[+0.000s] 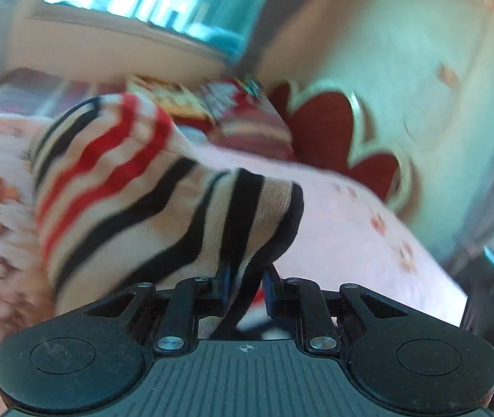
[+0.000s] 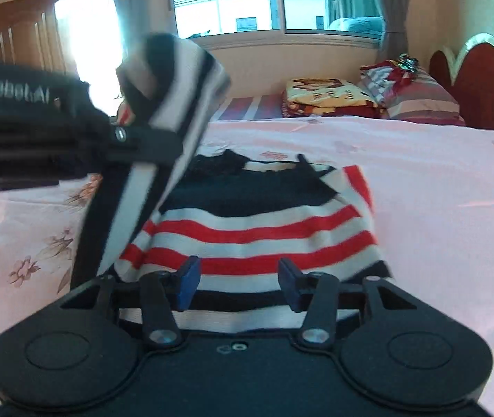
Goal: Fold small clothes
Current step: 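Grasp the sweater side edge with the left gripper and fold it across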
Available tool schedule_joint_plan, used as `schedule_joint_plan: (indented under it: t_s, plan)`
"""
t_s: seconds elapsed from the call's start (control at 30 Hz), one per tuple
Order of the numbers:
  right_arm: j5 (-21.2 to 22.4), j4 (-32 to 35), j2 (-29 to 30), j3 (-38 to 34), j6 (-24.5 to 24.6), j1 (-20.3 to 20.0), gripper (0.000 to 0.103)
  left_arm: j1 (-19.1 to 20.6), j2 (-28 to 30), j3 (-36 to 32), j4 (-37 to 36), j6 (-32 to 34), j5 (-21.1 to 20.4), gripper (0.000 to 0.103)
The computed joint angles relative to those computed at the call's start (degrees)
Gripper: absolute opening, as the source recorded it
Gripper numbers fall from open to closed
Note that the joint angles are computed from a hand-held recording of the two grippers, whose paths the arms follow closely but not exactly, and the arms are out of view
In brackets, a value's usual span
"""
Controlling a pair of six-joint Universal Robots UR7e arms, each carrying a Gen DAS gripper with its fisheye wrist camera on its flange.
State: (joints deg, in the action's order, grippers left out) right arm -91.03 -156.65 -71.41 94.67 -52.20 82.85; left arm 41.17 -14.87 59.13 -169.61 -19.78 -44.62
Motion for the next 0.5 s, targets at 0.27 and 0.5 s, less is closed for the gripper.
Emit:
schedule_joint_plan:
  t_s: [0.27,0.5]
  plan:
    - [0.6,8.6,-2.9,-2.2,4.5,-3.6,0.049,-0.2,-2.0,2.8,9.7,-10.2,-4.1,0.042]
    - [8.1,22.4,-1.5,-9.1,12.7,-4.0,0.074,-2.6,-7.1,12.0,3.3,-11.8,10.1,0.065]
